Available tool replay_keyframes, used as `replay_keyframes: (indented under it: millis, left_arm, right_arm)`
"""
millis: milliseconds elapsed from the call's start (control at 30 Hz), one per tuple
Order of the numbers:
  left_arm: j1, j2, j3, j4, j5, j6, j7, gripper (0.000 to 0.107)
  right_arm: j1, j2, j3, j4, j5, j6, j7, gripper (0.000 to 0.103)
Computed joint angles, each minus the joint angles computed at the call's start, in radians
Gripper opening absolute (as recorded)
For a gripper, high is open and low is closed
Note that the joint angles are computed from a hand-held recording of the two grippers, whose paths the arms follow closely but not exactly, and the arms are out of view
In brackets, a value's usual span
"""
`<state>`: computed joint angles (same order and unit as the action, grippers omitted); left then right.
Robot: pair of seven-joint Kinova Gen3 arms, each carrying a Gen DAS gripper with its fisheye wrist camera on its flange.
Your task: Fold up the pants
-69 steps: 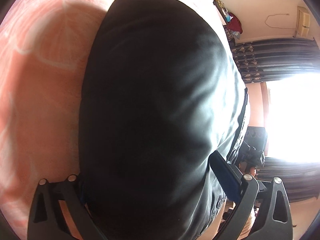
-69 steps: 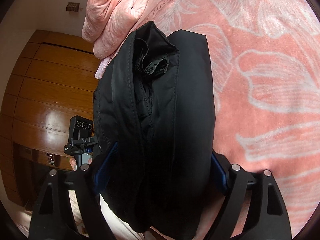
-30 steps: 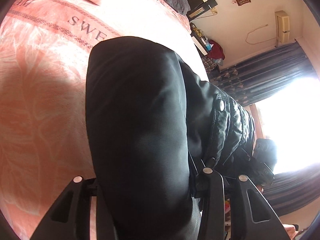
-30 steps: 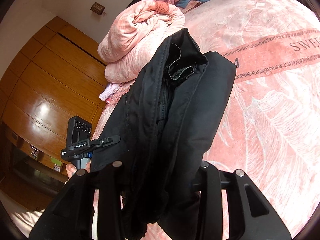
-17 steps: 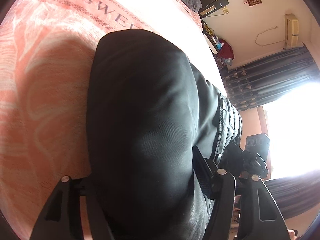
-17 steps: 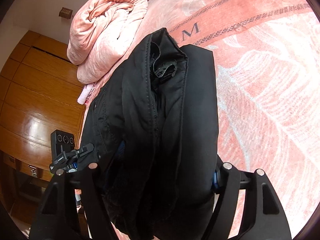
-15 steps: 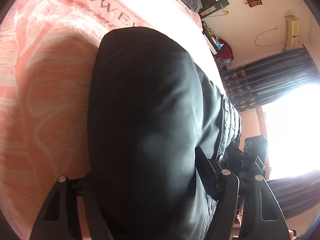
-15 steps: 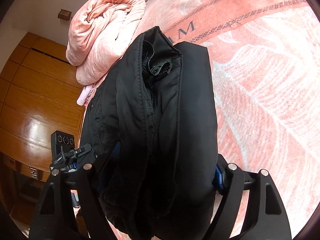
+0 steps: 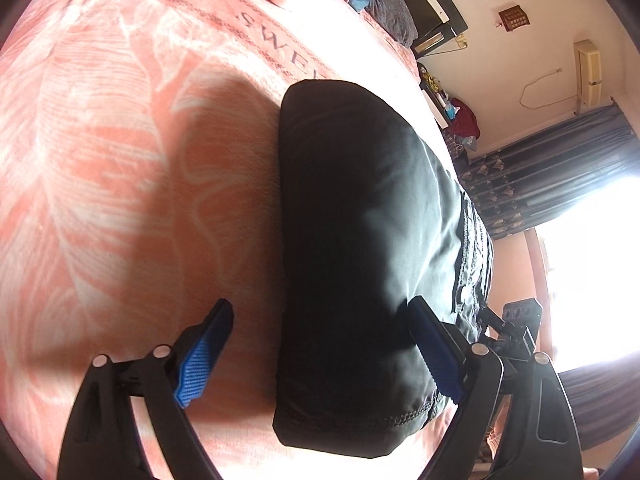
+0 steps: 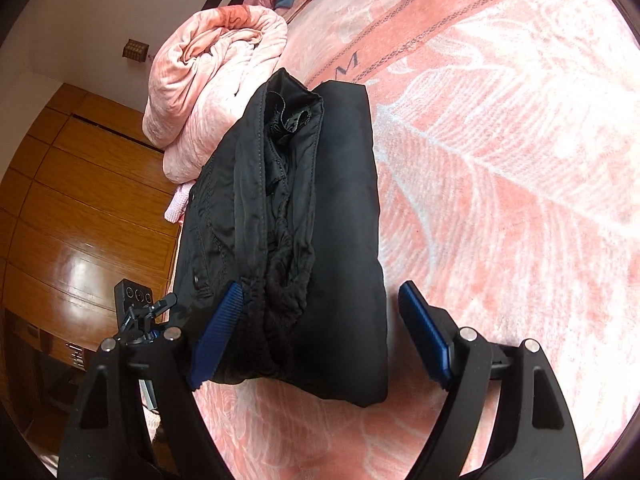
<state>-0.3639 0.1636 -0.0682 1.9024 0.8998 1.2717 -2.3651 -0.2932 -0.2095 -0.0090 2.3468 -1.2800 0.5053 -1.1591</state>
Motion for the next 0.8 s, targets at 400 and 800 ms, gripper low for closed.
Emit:
replay_keyframes:
  millis: [400,800]
  left_arm:
    - [-0.079,-0.238,-0.025,0.110,-0.121,-0.065,-0.017,0.090]
    - [0.054,-0.680,-0.081,0.207,-0.389,-0.197,0.200,0.099]
  right_arm:
    - [0.522,-0.310,-0.382,-0.001,0.342,0.287,-0.393,0.080]
    - [0.873,-0.774,-0.761,-0.344,0.634,0.764,-0.849,0.099]
